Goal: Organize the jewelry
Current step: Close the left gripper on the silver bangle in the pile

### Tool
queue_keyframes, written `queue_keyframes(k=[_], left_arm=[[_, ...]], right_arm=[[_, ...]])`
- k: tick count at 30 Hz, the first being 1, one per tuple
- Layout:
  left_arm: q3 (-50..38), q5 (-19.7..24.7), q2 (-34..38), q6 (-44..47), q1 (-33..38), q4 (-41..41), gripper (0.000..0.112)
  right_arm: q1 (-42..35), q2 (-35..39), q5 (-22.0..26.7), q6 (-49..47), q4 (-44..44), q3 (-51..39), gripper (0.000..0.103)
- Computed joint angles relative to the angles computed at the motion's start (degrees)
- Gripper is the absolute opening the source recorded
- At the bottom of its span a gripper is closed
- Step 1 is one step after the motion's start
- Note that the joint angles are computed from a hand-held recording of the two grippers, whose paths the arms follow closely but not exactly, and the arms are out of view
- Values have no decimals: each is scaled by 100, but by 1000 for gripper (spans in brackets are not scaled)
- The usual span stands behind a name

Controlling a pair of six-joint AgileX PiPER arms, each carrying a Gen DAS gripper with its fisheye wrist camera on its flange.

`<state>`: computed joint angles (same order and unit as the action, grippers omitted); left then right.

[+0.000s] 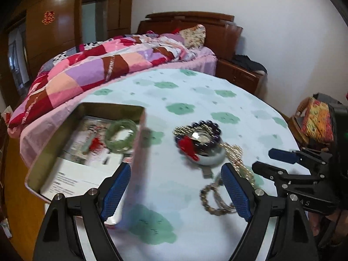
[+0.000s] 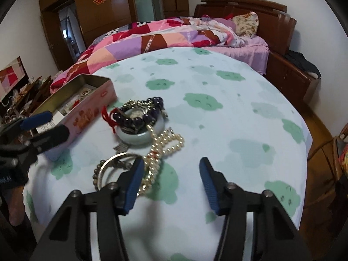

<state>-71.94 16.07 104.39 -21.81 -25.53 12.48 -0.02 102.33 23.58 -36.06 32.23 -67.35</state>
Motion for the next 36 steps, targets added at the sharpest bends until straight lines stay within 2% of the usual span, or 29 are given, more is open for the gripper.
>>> queue_keyframes(k=[3, 5, 12, 14, 16, 18, 20, 24, 29, 34, 36], left_arm=[[-208, 142, 246, 282, -118, -224, 84], [-303, 207, 374, 714, -136, -640, 69], [-602, 528, 719, 1578, -235, -1347, 50], [-713, 651, 829, 1870, -234, -1615, 35], [-880, 833, 982, 2178, -204, -1909, 27], [-906, 839, 1040, 2326, -203, -2028, 25], [-836, 752, 995, 2571, -178, -2272, 6], [-544, 528, 787, 3011, -108, -2764, 5], [-142, 130, 399, 3043, -93, -2850, 5], [7, 38, 185, 3352, 24, -3235, 5], [-14, 66, 170, 3014, -21, -2820, 5]], right_arm=[[-85, -4, -59, -51, 121, 65, 56], [-119, 33, -102, -45, 175, 61, 56], [-88, 94, -241, -104, 217, 185, 56], [-62, 45, -299, -179, 284, 239, 56], [-56, 11, -346, -274, 369, 281, 56], [-72, -11, -361, -354, 448, 304, 56], [-85, -10, -376, -385, 496, 314, 56], [-142, -8, -362, -453, 621, 306, 56], [-178, 25, -287, -457, 681, 239, 56], [-199, -23, -306, -555, 847, 246, 56], [-212, -33, -314, -576, 894, 243, 56]])
